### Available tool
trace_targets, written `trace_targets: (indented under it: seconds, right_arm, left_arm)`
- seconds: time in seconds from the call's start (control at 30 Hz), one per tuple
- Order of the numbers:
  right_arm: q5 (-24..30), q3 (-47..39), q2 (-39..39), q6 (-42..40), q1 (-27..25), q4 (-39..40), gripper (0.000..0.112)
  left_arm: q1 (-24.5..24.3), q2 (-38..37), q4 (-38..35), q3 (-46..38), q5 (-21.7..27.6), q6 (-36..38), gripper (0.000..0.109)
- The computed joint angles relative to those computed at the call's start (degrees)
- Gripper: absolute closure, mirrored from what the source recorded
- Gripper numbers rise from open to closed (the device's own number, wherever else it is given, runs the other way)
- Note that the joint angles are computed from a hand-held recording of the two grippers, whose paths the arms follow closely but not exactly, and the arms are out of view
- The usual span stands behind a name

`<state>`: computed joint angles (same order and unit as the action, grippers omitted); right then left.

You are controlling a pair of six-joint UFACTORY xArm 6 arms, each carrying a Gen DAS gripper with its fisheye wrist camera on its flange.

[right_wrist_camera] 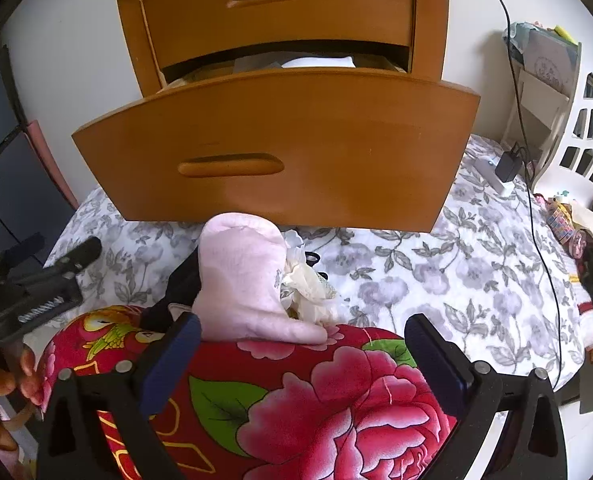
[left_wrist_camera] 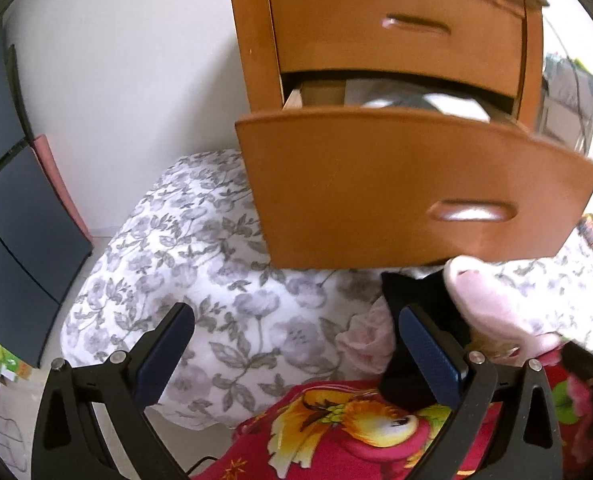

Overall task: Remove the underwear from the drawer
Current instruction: 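Move the left tool into the open drawer toward the grey socks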

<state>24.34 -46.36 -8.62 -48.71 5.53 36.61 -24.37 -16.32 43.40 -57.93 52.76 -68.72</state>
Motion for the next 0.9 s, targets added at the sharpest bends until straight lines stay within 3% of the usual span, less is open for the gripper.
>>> trace_targets:
  seconds: [0.17,0.37,0.7,0.9]
  right_arm:
    - [0.13,0.04,0.19,-0.14,-0.14,0.23,0.009]
    - [-0.85,0.57,-0.09,-1.42,0.25,0.91,0.009]
    - [-3.92,1.12,-0.44,-1.84,0.88,1.13,0.009]
    - [-2.53,0.44,0.12,-3.77,0.64,3.0,0.009]
  left_arm:
    - [0.11,-2.14,-0.37,-1.43,-1.65,2.03,0.006]
    - [1.59,-0.2,-2.76,-9.99,1.19,10.25,0.006]
    - [8.24,11.61,-19.44,-29.78,3.26,26.37,0.006]
    - [8.98,22.98,-24.65,-45.8,9.32,30.8,0.006]
